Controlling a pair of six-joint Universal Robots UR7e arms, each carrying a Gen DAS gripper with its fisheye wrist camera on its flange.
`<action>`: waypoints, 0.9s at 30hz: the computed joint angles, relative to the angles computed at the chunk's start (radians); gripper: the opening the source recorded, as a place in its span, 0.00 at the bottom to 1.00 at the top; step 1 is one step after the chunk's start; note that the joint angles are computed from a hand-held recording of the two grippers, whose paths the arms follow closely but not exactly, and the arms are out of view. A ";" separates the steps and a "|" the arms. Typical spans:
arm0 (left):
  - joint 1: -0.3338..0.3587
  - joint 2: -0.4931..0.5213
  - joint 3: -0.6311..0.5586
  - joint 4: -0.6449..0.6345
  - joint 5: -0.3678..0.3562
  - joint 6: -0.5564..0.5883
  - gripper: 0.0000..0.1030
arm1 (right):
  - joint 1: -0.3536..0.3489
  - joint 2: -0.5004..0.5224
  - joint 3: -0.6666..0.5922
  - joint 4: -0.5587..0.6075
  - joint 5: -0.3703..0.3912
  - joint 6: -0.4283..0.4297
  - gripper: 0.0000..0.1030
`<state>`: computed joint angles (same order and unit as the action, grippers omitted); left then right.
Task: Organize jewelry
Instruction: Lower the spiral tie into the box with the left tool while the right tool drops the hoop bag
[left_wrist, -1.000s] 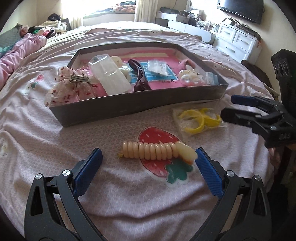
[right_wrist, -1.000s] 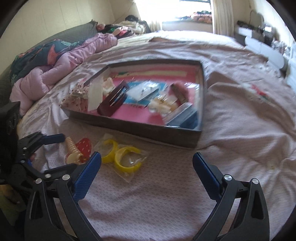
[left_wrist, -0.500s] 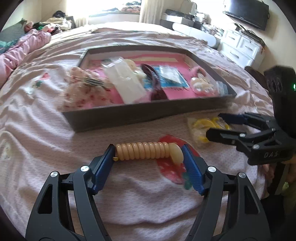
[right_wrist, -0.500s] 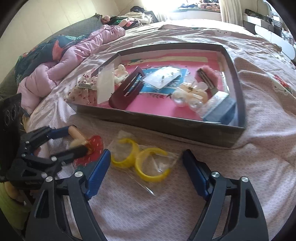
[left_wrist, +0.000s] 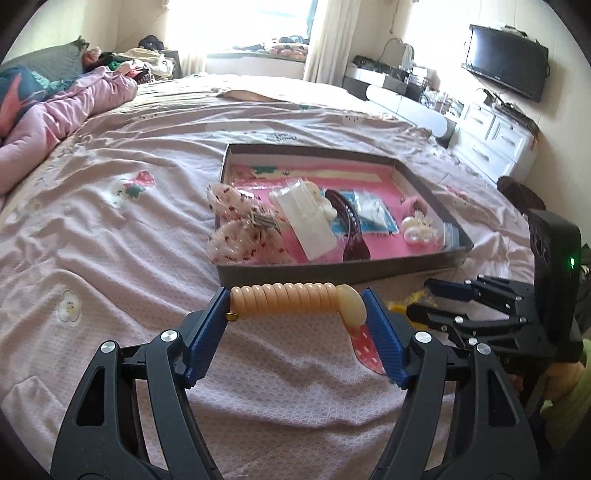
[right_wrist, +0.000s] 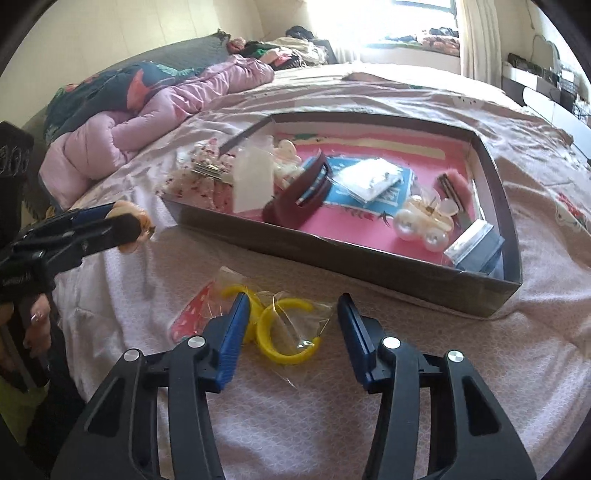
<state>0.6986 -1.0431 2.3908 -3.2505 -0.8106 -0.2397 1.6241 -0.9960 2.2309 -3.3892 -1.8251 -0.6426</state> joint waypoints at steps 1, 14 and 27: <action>-0.002 -0.004 0.002 -0.006 -0.002 0.002 0.62 | 0.001 -0.005 0.005 -0.002 0.005 -0.003 0.45; -0.021 -0.020 0.011 -0.047 -0.005 0.022 0.62 | -0.013 -0.052 0.025 0.039 0.028 0.039 0.17; -0.020 -0.038 0.017 -0.070 -0.009 0.021 0.62 | 0.075 0.103 -0.021 -0.024 -0.106 0.169 0.91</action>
